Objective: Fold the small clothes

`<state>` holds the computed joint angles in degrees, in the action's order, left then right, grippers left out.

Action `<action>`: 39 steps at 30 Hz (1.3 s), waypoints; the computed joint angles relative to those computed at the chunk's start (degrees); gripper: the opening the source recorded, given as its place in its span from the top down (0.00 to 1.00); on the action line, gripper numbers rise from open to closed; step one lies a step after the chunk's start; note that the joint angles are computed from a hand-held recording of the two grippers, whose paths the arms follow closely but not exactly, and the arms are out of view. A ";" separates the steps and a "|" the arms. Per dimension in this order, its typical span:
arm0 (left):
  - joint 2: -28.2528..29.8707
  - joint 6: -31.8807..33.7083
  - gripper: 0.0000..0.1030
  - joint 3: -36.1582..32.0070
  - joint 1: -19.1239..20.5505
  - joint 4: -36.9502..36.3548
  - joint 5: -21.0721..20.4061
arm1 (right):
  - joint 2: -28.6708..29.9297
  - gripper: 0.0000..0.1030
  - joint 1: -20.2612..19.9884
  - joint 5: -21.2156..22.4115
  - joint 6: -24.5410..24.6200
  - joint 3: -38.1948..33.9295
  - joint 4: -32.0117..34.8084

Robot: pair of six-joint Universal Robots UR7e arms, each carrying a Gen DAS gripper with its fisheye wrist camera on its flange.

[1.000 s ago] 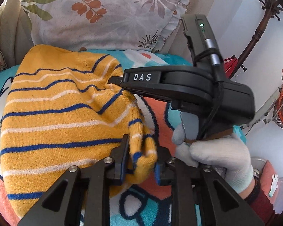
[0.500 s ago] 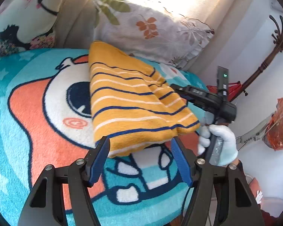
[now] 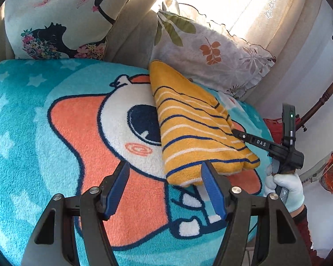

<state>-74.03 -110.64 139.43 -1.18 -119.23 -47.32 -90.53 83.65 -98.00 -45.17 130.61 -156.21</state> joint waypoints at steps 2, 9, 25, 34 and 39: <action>0.09 1.13 0.36 -0.31 0.92 0.24 0.66 | 0.57 0.91 -1.35 -2.46 0.20 -0.17 -1.54; 10.78 21.35 0.36 -0.71 11.92 -26.36 -0.77 | -0.20 0.96 -5.32 -2.01 3.76 -0.56 -2.78; 0.98 7.98 0.28 4.55 8.80 -17.21 1.63 | -0.68 0.68 2.58 7.31 -0.14 1.88 -3.59; 3.34 18.92 0.28 6.90 16.16 -33.45 2.13 | -0.36 0.60 -1.52 7.08 1.85 0.71 -0.75; 9.18 33.70 0.22 6.99 23.78 -54.70 -0.62 | 3.99 0.26 -1.55 6.30 4.05 -2.67 -2.46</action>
